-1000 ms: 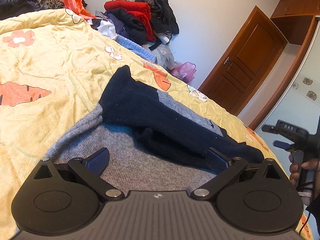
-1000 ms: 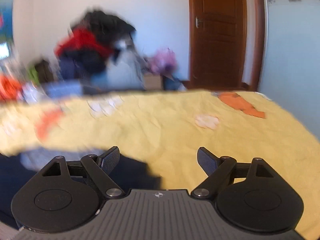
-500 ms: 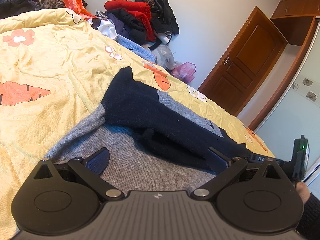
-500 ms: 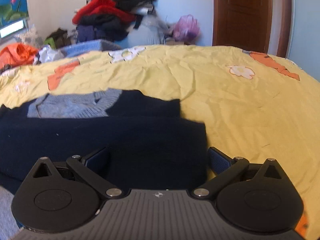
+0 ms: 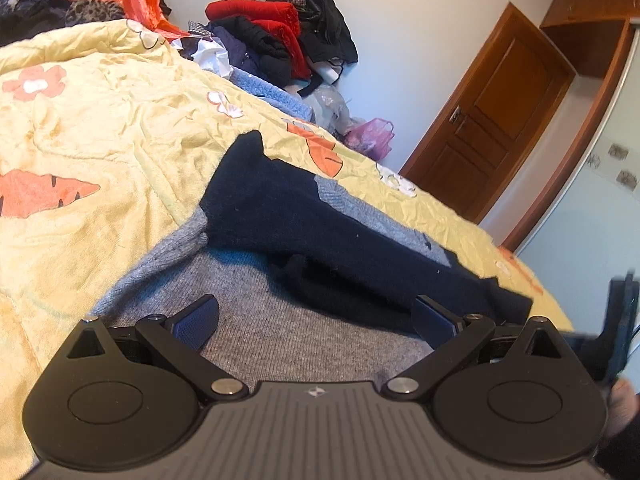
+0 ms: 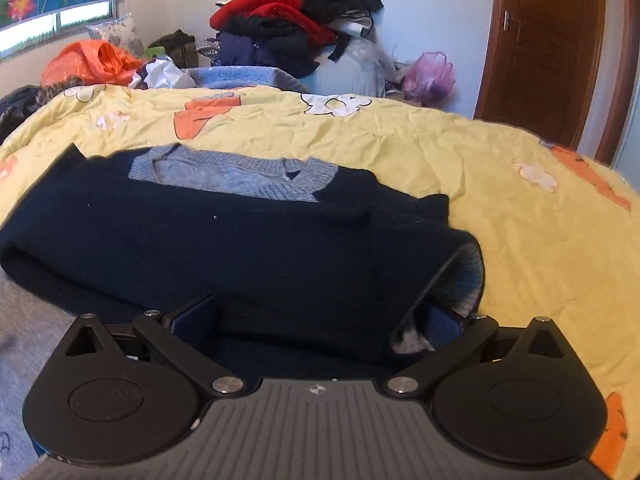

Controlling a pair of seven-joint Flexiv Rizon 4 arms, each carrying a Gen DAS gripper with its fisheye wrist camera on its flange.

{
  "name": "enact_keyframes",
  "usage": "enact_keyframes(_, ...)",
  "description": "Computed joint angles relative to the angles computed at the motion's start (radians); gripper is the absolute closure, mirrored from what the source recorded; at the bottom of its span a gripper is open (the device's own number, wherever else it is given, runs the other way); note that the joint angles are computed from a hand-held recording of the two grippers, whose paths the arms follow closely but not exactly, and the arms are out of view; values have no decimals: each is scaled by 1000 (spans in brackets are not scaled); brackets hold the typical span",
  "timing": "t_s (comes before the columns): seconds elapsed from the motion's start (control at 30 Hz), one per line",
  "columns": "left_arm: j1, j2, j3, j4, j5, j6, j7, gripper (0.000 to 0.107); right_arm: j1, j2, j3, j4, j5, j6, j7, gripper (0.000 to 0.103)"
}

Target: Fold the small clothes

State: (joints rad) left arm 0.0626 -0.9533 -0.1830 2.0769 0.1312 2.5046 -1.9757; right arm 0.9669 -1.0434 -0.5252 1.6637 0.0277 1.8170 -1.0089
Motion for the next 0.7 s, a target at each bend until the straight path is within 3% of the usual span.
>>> enact_keyframes(0.07,-29,16,18,3,-29,-28,29,4,71,8,-73,28,29,-50,38,9)
enact_keyframes(0.13,-62,34,37,7,-66,-61,69,4,132,9,-119,86,47,7,52,9)
enact_keyframes(0.27,-176,75,99,15,-194,-147,193,4,155,42,-71,157,55,24,0,2)
enact_keyframes(0.33,-247,93,139,12,-272,-202,278,4,169,18,-70,182,108,93,3,1)
enact_keyframes(0.43,-338,105,187,4,-385,-262,387,4,184,40,-74,212,161,76,2,1)
enact_keyframes(0.7,-381,105,190,0,-494,-282,482,4,183,66,-32,278,231,156,-85,0)
